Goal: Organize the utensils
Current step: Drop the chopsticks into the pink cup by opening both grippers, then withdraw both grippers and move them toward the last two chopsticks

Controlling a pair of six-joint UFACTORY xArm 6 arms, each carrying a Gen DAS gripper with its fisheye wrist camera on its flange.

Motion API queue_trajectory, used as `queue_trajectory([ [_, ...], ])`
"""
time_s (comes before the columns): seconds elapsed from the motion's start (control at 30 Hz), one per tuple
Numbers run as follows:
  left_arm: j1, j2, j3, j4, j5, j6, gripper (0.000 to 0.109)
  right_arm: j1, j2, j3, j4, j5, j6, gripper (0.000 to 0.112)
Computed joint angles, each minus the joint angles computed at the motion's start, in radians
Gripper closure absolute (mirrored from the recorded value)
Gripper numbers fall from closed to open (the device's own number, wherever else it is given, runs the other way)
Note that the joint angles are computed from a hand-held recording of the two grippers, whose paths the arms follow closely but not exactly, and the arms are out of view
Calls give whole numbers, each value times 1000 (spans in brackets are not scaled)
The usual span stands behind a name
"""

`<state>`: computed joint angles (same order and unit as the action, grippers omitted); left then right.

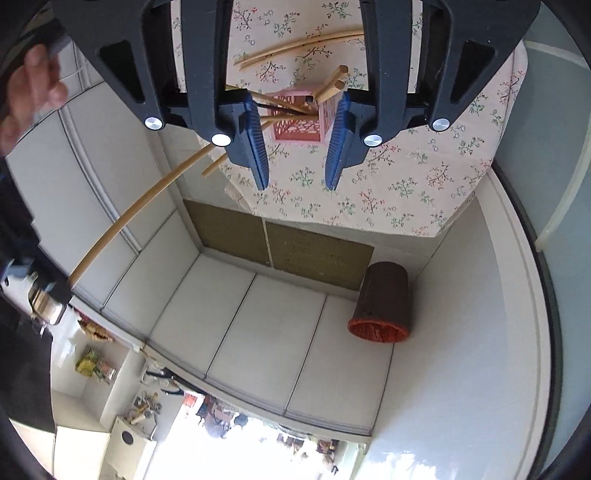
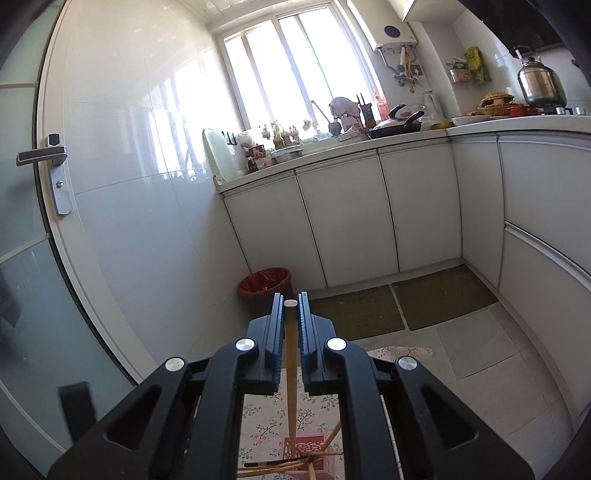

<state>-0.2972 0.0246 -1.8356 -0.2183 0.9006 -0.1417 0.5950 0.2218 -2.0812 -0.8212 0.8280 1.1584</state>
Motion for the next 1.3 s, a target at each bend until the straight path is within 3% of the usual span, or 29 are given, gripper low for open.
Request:
queue_trajectory([
  [0.23, 35, 1, -16, 1, 0, -21, 70, -7, 69, -14, 0, -37, 25, 104],
  [0.37, 24, -3, -4, 80, 3, -46, 70, -17, 68, 58, 52, -110, 15, 95],
  [0.63, 12, -62, 32, 100, -29, -42, 56, 24, -90, 225, -17, -59, 51, 87],
  [0.77, -14, -85, 46, 124, -20, -38, 53, 52, -180, 311, -74, -12, 98, 78],
  [1.03, -54, -167, 139, 181, -19, -52, 36, 98, -295, 440, -94, 60, 127, 61],
  [1.2, -78, -215, 202, 216, -11, -56, 23, 138, -366, 542, -121, 109, 175, 35],
  [1.3, -97, -247, 251, 239, -9, -54, 16, 156, -402, 601, -120, 136, 202, 27],
])
